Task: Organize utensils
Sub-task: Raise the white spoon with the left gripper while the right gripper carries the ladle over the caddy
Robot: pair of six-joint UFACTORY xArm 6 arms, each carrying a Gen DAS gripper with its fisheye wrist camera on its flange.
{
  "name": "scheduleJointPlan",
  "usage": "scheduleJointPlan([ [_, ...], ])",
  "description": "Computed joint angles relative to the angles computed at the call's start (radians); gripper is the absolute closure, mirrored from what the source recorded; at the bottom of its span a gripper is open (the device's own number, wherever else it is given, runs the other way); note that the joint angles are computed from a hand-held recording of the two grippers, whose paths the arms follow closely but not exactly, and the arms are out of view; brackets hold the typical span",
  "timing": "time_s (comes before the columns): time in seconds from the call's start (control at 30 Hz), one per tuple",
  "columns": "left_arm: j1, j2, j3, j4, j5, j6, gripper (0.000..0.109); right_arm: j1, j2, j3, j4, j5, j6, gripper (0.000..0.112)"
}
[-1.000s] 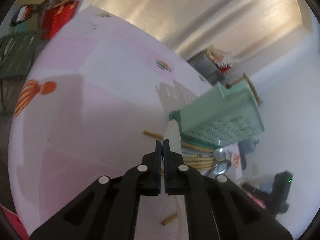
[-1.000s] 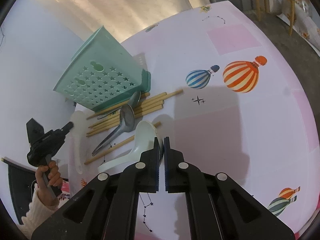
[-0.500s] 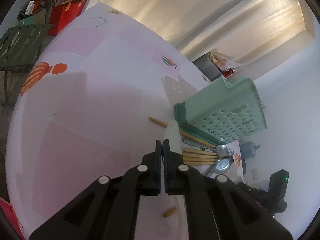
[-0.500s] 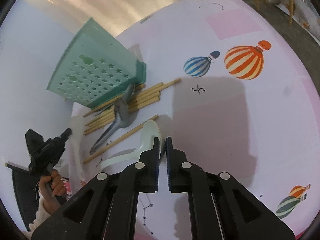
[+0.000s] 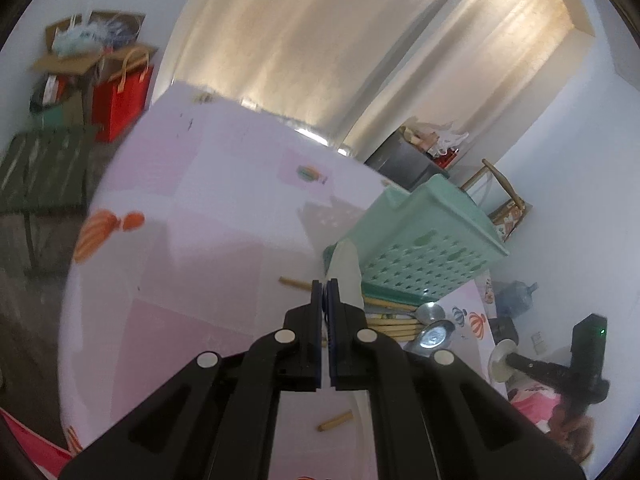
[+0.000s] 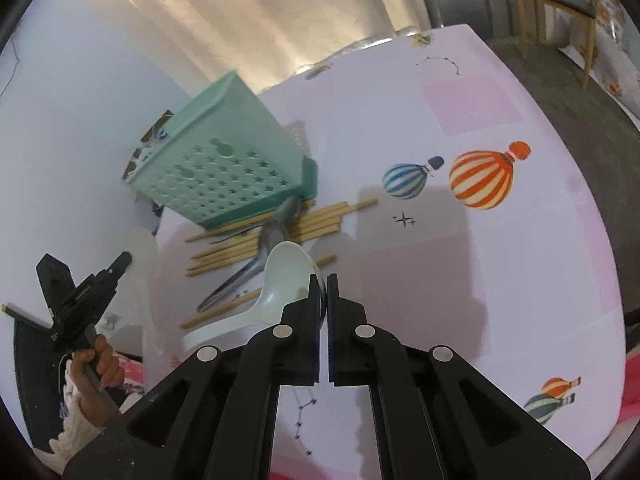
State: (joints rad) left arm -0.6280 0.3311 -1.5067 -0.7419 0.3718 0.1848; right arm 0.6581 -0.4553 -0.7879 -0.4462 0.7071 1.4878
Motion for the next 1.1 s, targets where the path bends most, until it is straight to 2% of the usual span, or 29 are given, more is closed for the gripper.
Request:
scheduleJointPlan([
  [0.3, -0.013, -0.042, -0.027, -0.072, -0.033, 0.085, 0.107, 0.014, -0.046, -0.060, -0.095, 0.017, 0.064, 0.111],
  [0.57, -0.013, -0.005, -0.166, -0.115, -0.041, 0.129, 0.107, -0.054, 0.032, -0.231, -0.117, 0.011, -0.049, 0.111],
  [0.77, -0.008, 0.050, -0.291, -0.110, -0.026, 0.122, 0.107, -0.104, 0.123, -0.414, -0.175, 0.121, -0.158, 0.111],
  [0.93, -0.008, 0.131, -0.417, -0.055, -0.004, 0.075, 0.107, -0.111, 0.239, -0.597, -0.260, 0.353, -0.294, 0.111],
  [1.1, -0.011, 0.218, -0.547, -0.015, 0.026, 0.051, 0.107, -0.077, 0.366, -0.711, -0.333, 0.492, -0.419, 0.111],
])
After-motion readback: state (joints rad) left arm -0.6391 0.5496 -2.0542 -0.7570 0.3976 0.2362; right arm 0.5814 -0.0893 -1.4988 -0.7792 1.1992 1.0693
